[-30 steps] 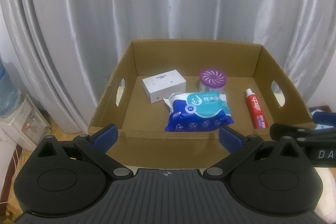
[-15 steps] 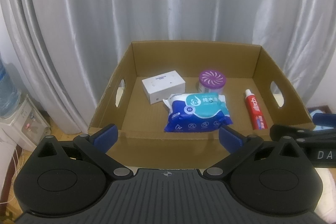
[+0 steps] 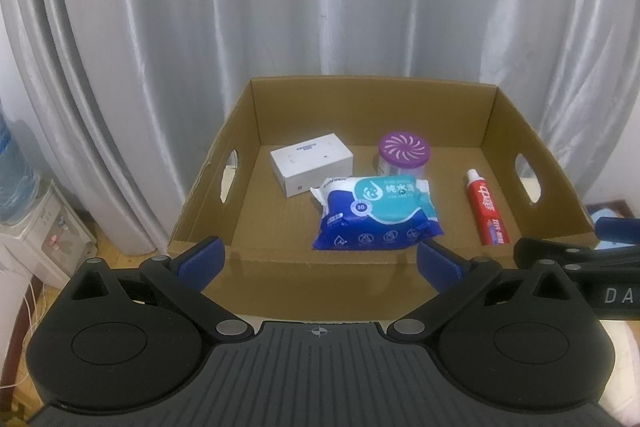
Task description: Organize objects
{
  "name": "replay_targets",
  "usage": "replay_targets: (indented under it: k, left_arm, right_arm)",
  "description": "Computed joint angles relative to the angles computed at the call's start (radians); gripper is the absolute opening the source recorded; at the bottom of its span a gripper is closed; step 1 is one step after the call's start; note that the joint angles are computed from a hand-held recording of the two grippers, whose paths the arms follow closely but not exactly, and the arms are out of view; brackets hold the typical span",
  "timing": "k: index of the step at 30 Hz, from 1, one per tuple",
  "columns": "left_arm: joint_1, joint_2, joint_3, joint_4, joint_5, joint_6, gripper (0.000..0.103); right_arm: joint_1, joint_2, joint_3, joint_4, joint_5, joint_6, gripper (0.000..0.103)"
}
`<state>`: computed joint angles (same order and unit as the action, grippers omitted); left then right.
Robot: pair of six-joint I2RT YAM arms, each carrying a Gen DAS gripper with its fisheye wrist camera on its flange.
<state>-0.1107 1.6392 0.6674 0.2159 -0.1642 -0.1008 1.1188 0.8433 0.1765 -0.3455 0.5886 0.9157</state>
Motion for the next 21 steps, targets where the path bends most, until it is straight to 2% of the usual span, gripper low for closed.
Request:
replay_targets:
  k: [21]
  left_arm:
    - [0.006, -0.016, -0.009, -0.007, 0.008, 0.008, 0.103]
  right_arm:
    - [0.011, 0.001, 0.006, -0.013, 0.002, 0.017, 0.103]
